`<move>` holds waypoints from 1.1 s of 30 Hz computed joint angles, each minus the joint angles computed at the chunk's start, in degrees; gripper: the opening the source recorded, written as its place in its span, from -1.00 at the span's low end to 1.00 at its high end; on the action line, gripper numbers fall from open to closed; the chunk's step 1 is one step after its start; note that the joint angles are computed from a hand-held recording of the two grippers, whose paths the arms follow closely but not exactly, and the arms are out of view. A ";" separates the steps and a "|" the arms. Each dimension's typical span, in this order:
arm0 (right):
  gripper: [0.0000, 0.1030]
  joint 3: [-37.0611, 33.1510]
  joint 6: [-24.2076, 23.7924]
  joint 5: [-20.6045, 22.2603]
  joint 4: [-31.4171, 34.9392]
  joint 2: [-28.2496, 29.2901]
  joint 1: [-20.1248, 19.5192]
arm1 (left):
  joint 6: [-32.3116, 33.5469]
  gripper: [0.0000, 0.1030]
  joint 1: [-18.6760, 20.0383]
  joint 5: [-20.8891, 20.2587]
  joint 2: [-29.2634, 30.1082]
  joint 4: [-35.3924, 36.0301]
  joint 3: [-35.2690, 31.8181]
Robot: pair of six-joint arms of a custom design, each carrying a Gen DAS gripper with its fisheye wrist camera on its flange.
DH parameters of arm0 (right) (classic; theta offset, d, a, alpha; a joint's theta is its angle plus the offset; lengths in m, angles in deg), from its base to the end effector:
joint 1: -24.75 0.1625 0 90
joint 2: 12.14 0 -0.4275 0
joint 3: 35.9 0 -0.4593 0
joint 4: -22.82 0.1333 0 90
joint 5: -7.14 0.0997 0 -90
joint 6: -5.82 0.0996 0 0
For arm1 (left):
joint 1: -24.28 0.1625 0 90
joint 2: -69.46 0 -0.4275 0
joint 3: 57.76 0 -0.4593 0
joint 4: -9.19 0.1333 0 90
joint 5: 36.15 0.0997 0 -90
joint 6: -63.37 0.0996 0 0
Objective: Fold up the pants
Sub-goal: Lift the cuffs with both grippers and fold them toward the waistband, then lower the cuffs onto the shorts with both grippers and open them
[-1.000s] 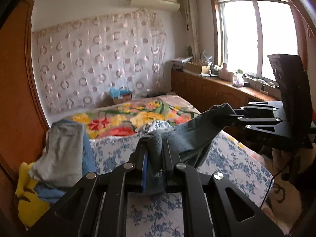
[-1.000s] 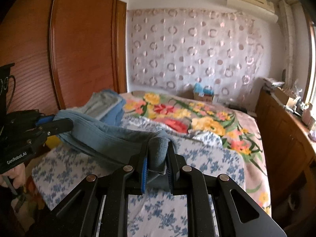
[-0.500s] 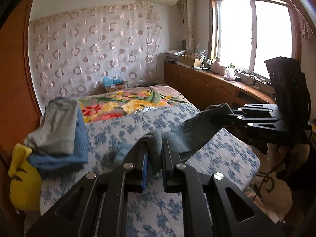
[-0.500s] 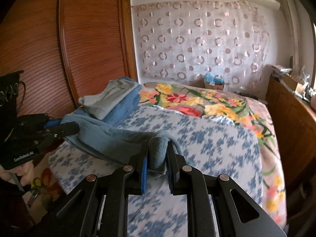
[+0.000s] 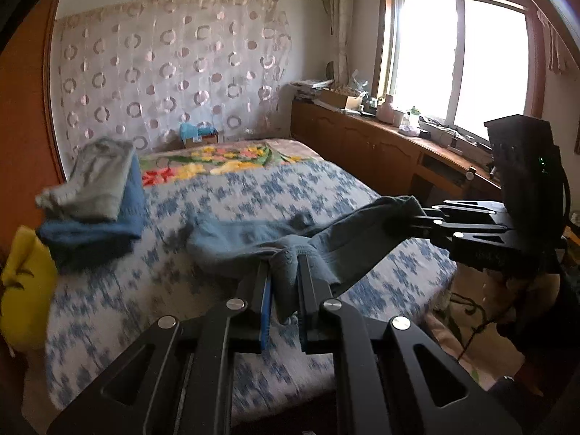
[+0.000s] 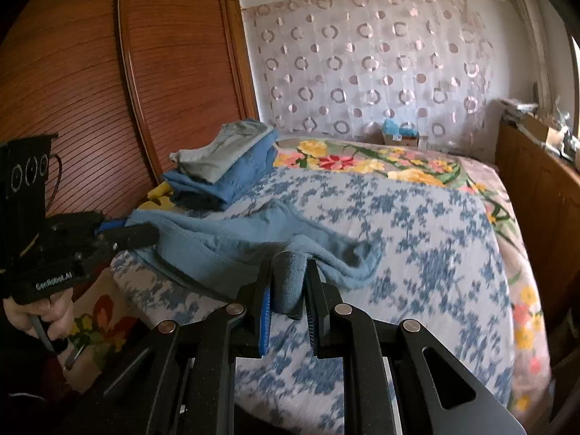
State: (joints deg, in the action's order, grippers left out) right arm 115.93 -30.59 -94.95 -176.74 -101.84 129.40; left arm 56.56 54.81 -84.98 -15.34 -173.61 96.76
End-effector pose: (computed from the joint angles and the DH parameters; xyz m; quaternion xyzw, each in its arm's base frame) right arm 0.1989 -0.3161 0.1915 0.3542 -0.8398 0.3746 0.1702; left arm -0.1738 -0.3334 0.1275 0.3438 0.8533 -0.3451 0.1861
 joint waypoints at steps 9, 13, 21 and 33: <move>-0.69 2.12 1.85 1.25 1.88 -1.30 -2.54 | -5.31 -0.76 -0.42 -2.12 -2.14 2.85 3.62; -0.69 2.55 2.53 0.82 3.14 -2.04 -2.86 | -6.72 -0.76 -1.39 -2.37 -2.70 3.62 4.51; -0.69 3.15 3.25 0.31 5.54 -4.65 -2.57 | -8.88 -0.76 -3.42 -3.37 -5.56 6.96 5.99; -0.68 4.71 1.32 2.15 0.51 -2.50 -4.37 | -8.77 -0.76 -2.71 -3.05 -6.16 6.85 6.15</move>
